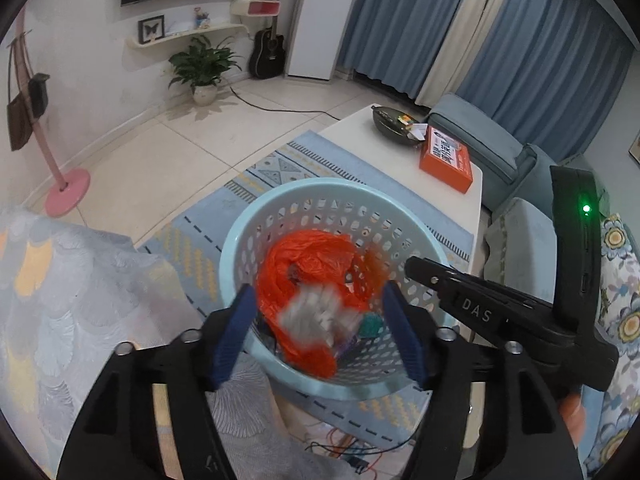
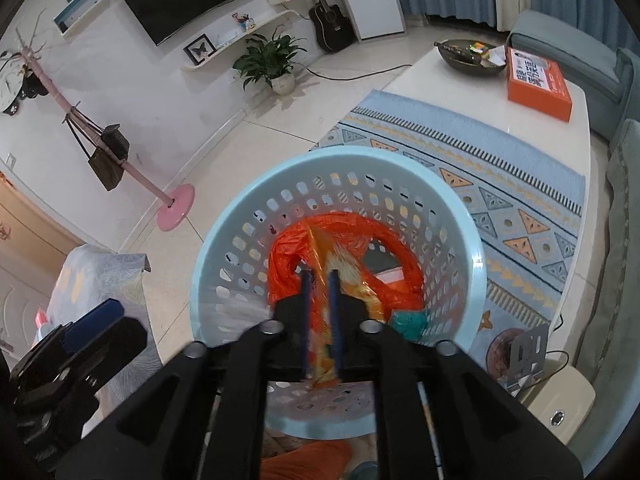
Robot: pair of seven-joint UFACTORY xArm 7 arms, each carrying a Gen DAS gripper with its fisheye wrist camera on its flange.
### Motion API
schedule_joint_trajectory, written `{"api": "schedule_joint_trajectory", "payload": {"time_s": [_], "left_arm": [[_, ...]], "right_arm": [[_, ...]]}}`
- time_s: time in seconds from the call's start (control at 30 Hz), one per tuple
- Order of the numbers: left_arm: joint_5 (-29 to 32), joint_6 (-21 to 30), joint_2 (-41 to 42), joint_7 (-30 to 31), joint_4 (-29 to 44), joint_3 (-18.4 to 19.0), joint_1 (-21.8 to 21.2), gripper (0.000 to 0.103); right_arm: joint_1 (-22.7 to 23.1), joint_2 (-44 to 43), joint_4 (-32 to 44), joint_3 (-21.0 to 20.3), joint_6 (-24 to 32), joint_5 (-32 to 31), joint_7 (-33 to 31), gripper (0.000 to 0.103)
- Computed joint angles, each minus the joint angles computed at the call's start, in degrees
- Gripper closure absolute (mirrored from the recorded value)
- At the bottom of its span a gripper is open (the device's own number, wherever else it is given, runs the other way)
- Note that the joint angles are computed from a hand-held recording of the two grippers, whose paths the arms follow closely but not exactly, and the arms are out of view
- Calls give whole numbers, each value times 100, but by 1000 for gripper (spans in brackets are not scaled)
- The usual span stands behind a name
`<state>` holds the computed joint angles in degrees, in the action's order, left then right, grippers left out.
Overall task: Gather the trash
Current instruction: 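Carry the paper and snack bag over the basket and open both tools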
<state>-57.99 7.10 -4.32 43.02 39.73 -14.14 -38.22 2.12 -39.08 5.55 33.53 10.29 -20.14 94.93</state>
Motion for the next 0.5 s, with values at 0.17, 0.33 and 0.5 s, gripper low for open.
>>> {"api": "schedule_joint_trajectory", "payload": {"time_s": [0.17,0.33,0.5], "left_arm": [[-1002,562,-208,864,22,211,-9,21],[-1915,939,-696,1637,-244,270,133,21],[-2287,894,-1352,1917,-661,335,208,21]], "right_arm": [[228,-307,-29,39,334,0,151,46],[592,-470,197,27,863,-70,206,46],[749,-446,652,177,1255,-322,286,44]]}}
